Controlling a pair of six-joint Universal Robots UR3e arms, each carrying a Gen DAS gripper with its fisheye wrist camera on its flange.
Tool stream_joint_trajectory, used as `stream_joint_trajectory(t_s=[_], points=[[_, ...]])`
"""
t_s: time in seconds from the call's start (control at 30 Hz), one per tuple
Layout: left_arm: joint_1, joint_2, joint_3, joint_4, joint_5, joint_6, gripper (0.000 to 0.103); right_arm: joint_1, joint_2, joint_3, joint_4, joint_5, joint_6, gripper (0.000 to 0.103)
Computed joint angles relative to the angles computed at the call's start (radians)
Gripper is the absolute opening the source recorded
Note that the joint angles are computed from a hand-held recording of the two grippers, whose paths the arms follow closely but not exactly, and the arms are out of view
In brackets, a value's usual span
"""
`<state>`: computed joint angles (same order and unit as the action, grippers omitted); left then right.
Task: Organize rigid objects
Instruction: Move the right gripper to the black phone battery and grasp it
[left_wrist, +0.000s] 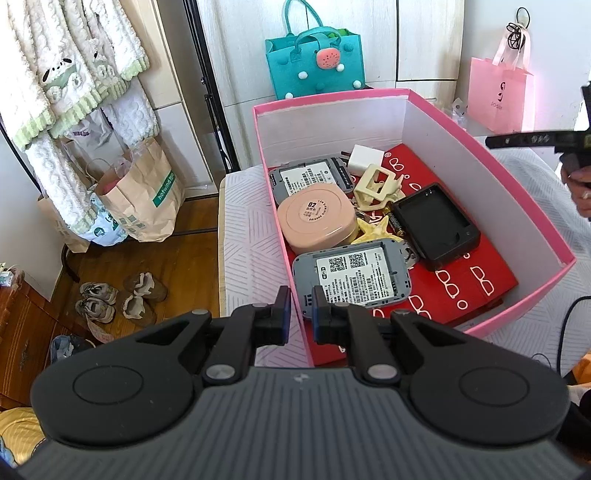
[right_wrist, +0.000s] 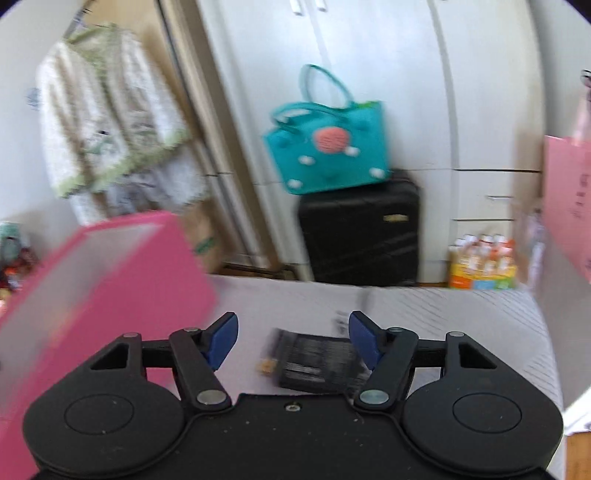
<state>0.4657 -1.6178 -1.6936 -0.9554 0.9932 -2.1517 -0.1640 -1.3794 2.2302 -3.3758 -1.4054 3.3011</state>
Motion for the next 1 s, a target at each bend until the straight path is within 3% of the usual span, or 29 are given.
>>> stream_joint_trajectory(t_s=[0.17, 0.3, 0.57, 0.73, 1.0], points=[[-0.002, -0.002, 0.003, -0.005, 0.000, 0.000, 0.009, 0.031, 0.116, 0.009, -0.114, -0.109, -0.025, 0.069], [-0.002, -0.003, 0.008, -0.009, -0.001, 0.006, 0.009, 0.014, 0.150, 0.008, -0.111, -0.047, -0.035, 0.070], [0.029, -0.003, 0.019, -0.062, -0.041, 0.053, 0.009, 0.005, 0.193, 0.074, -0.269, -0.038, -0.058, 0.074], [0.020, -0.007, 0.014, -0.035, -0.033, 0.048, 0.009, 0.027, 0.192, 0.064, -0.249, -0.051, -0.100, 0.078], [0.011, -0.015, 0.022, -0.027, -0.024, 0.032, 0.009, 0.012, 0.159, 0.104, -0.245, -0.040, -0.137, 0.073]])
